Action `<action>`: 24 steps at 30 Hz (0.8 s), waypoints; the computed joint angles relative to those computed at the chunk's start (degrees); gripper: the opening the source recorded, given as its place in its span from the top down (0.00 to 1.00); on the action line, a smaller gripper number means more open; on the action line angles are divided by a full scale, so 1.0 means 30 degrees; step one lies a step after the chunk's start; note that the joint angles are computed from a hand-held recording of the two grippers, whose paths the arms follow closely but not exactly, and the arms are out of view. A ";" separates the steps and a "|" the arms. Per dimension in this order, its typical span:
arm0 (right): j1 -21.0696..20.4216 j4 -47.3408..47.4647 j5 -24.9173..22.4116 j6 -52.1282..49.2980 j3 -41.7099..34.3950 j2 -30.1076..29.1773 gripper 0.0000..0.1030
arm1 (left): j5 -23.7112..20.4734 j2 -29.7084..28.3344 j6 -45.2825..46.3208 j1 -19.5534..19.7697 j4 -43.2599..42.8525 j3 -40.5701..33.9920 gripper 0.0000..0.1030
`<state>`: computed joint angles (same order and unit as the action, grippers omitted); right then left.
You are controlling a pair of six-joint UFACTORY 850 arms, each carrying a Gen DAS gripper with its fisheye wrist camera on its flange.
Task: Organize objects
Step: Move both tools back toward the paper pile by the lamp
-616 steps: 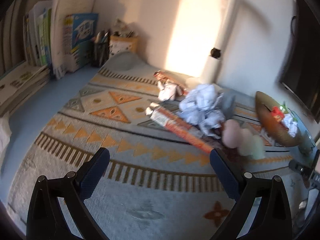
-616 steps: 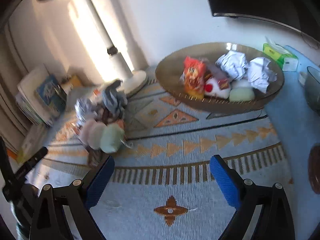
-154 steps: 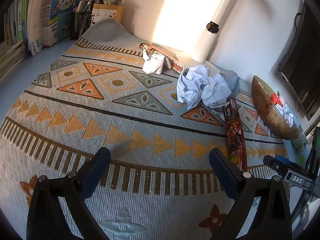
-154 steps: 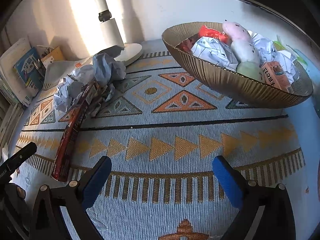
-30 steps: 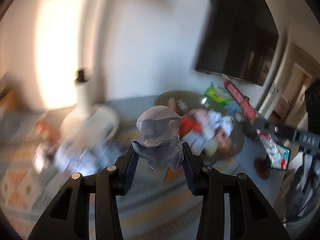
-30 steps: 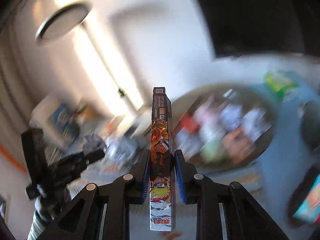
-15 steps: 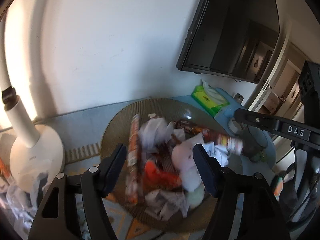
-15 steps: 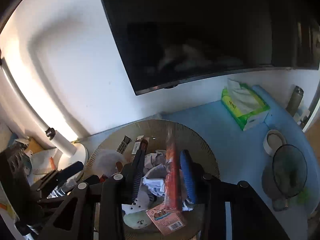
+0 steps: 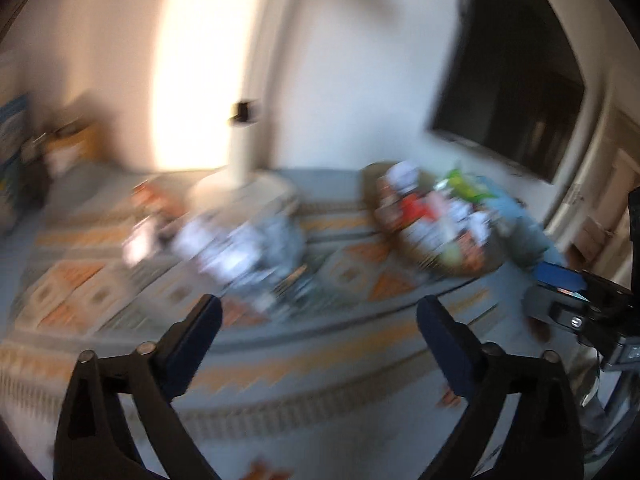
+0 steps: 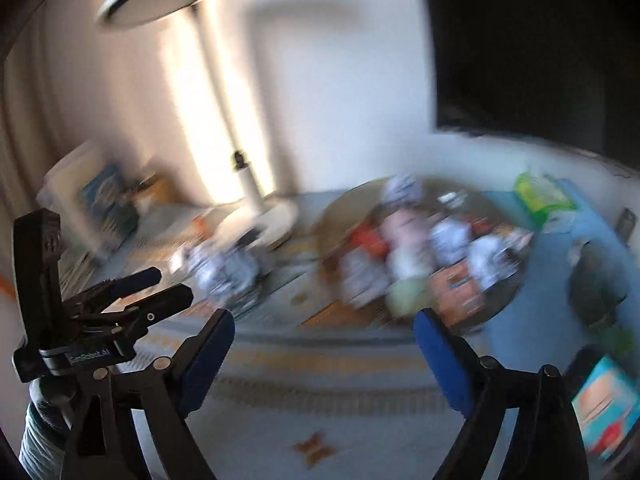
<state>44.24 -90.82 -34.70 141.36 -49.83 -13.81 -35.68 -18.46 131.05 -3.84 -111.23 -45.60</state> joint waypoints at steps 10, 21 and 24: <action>-0.0464 0.3126 0.0922 -0.2783 -0.3141 -0.5699 0.00 | 0.1165 -0.2604 0.3955 0.1705 -0.5508 0.0066 0.04; -0.0980 0.4976 0.2176 -0.4075 -0.3537 -0.6248 0.00 | 0.3376 -0.3223 0.2949 0.1256 -0.5557 -0.0594 0.01; -0.0994 0.5078 0.2163 -0.4147 -0.3536 -0.6241 0.00 | 0.3403 -0.3187 0.2915 0.1244 -0.5546 -0.0575 0.01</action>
<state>41.26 -75.58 -28.21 128.92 -60.44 -32.54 -25.47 -28.03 139.79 -0.11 -127.86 -47.32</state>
